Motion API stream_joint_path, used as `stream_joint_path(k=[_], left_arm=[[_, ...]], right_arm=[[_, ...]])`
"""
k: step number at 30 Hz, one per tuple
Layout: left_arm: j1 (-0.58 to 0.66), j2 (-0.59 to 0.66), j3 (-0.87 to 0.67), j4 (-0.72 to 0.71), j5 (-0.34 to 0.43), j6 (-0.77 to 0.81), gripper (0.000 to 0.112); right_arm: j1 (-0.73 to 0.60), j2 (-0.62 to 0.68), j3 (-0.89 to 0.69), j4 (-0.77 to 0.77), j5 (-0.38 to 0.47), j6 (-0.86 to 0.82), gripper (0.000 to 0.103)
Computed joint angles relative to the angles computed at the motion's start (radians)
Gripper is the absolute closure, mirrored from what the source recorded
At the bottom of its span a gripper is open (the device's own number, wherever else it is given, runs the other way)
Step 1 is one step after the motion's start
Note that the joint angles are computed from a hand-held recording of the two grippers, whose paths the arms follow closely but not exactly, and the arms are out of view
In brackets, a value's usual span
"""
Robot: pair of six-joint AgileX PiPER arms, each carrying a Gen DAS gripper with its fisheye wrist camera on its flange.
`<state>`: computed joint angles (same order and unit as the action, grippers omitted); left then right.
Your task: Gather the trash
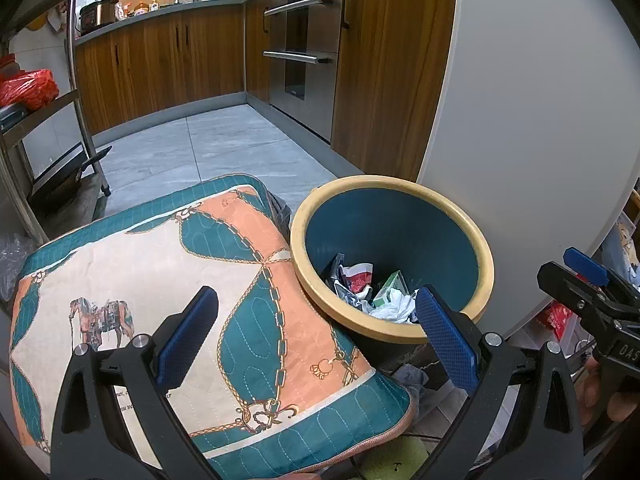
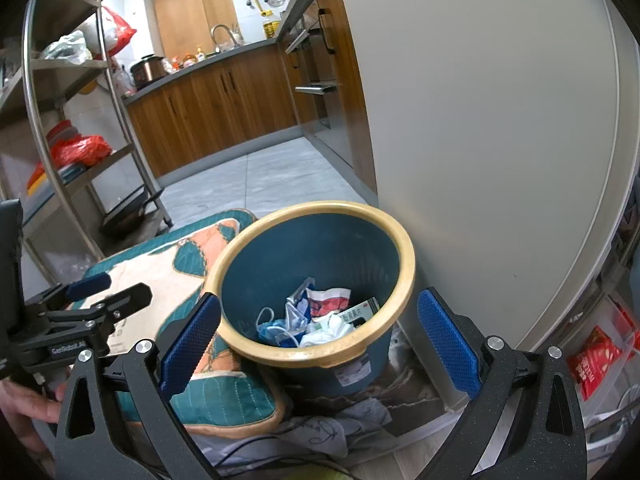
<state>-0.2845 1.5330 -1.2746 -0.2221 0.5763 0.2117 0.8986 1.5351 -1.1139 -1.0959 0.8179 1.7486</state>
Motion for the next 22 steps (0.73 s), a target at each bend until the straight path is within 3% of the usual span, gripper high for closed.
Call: stream_joint_path(k=[22], left_arm=[[-0.002,0.011,-0.003,-0.001,0.001,-0.004,0.015]], right_arm=[[0.001,0.000,0.000,0.002,0.001,0.002,0.005]])
